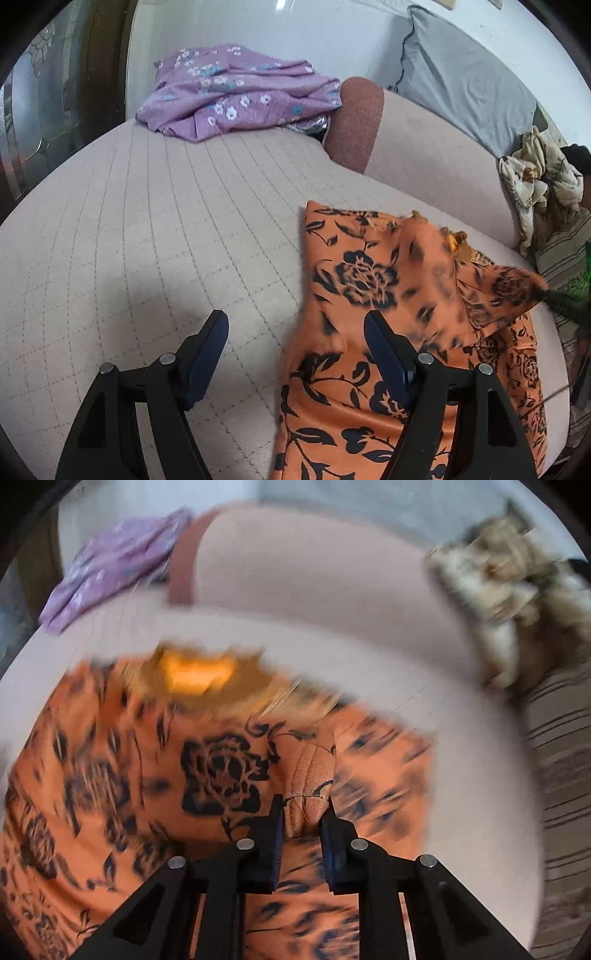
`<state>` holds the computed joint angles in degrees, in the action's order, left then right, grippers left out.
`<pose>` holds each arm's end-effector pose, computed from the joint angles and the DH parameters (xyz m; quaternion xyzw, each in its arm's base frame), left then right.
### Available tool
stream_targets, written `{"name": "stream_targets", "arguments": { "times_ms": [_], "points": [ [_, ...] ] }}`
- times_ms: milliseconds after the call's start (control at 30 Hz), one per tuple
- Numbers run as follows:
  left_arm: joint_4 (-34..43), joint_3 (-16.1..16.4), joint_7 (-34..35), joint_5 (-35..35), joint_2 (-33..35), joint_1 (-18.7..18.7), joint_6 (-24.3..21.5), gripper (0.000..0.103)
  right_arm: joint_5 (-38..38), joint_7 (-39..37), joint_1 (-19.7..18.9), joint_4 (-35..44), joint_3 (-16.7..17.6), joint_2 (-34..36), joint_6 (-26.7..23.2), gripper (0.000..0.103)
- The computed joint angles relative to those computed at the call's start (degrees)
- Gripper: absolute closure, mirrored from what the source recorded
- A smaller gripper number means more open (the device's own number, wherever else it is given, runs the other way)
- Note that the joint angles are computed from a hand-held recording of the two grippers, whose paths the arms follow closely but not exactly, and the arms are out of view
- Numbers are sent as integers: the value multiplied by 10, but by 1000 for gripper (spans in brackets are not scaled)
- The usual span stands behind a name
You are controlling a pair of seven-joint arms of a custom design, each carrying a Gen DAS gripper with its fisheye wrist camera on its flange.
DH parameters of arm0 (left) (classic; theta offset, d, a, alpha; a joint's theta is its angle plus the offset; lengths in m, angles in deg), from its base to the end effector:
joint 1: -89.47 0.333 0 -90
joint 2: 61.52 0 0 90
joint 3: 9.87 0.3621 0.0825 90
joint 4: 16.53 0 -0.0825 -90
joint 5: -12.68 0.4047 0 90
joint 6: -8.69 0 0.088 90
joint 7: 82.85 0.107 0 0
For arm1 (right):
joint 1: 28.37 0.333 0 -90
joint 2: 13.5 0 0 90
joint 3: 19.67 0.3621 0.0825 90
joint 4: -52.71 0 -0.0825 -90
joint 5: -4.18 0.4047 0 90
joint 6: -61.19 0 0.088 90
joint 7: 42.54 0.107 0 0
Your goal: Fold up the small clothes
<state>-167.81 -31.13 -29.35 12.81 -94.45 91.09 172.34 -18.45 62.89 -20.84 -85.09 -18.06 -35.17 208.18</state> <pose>0.3840 -0.1555 0.5325 -0.7357 0.5607 -0.3200 0.2049 0.4654 0.0822 0.5479 -0.7275 0.6164 -0.2684 0.1366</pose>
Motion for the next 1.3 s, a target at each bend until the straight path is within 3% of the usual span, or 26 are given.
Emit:
{"name": "stream_targets", "arguments": {
  "times_ms": [67,133,167,200,367,567,767,833,867,900,933,1000,1033,1167,1300],
  "points": [
    [-2,6,2,-6,0,-6,9,27,-15,38,-26,1,-2,-8,9,84],
    [1,9,10,-8,9,-10,11,27,43,28,-20,-2,-39,5,-2,67],
    [3,8,14,-6,14,-11,6,27,75,3,-12,-5,-56,14,-20,32],
    [6,6,18,-3,18,-10,2,27,116,-22,-5,-8,-74,25,-43,23],
    [10,-6,11,14,23,-2,-10,27,215,-38,-16,-82,-97,-27,12,24],
    [13,-10,0,21,30,-3,-7,27,315,-102,24,-135,-153,-125,32,24],
    [22,-36,-17,57,36,20,-4,26,461,-197,125,-110,-226,-149,27,24],
    [38,-47,-31,71,56,32,-39,25,526,-236,159,-100,-256,-136,40,18],
    [50,-53,-41,84,67,39,-68,25,552,-243,165,-96,-263,-118,50,8],
    [64,-63,-58,103,87,52,-109,23,562,-237,156,-92,-262,-90,47,3],
    [68,-52,-65,104,95,44,-117,21,532,-195,135,-89,-256,-58,33,4],
    [69,-39,-77,118,94,34,-116,20,591,-224,121,-109,-245,-53,63,6],
    [71,-32,-81,125,95,27,-122,20,600,-235,114,-118,-233,-65,75,6],
    [69,3,-89,121,98,-3,-120,20,528,-206,48,-145,-169,-113,29,6],
    [61,7,-94,141,93,-6,-113,20,494,-164,10,-218,-153,-232,10,6]
  ]
}}
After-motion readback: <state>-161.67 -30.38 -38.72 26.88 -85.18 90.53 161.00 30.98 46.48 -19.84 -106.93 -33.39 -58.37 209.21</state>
